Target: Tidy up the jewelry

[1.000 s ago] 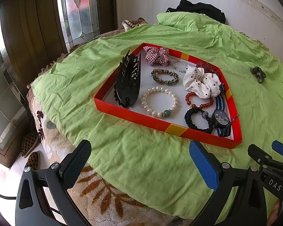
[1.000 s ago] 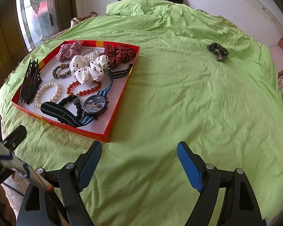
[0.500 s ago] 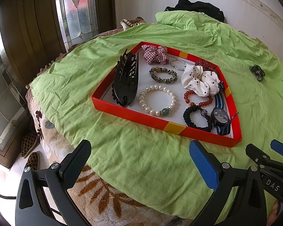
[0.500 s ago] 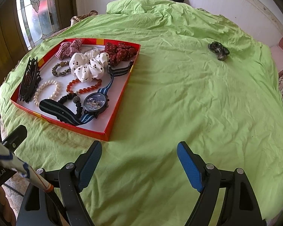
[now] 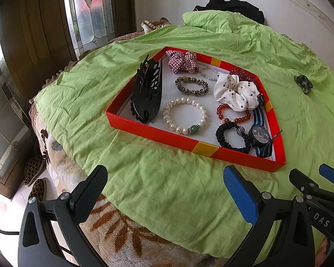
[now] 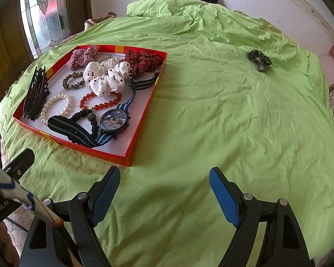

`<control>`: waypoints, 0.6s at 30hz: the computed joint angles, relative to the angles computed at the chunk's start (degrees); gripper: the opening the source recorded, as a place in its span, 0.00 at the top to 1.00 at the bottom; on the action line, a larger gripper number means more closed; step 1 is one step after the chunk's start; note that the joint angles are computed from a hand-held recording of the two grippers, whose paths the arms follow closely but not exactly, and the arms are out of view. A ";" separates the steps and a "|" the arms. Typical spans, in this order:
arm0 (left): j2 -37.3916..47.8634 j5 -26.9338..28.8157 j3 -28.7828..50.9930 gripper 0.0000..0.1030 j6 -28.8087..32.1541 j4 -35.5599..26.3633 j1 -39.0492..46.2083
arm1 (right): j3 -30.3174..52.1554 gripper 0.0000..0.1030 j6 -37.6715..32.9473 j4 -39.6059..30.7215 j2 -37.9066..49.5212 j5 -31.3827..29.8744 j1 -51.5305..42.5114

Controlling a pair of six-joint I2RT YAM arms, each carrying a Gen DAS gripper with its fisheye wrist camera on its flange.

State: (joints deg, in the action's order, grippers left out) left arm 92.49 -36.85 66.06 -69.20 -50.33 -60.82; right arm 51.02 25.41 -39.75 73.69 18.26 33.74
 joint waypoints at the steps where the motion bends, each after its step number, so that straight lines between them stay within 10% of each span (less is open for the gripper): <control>1: 0.06 0.01 0.03 0.00 -0.07 -0.02 -0.04 | -0.05 0.17 -0.02 0.04 -0.02 -0.01 0.03; 18: -2.63 -1.11 -0.53 0.00 0.93 -1.64 1.83 | -0.20 0.16 -0.94 0.50 -0.64 -0.99 0.67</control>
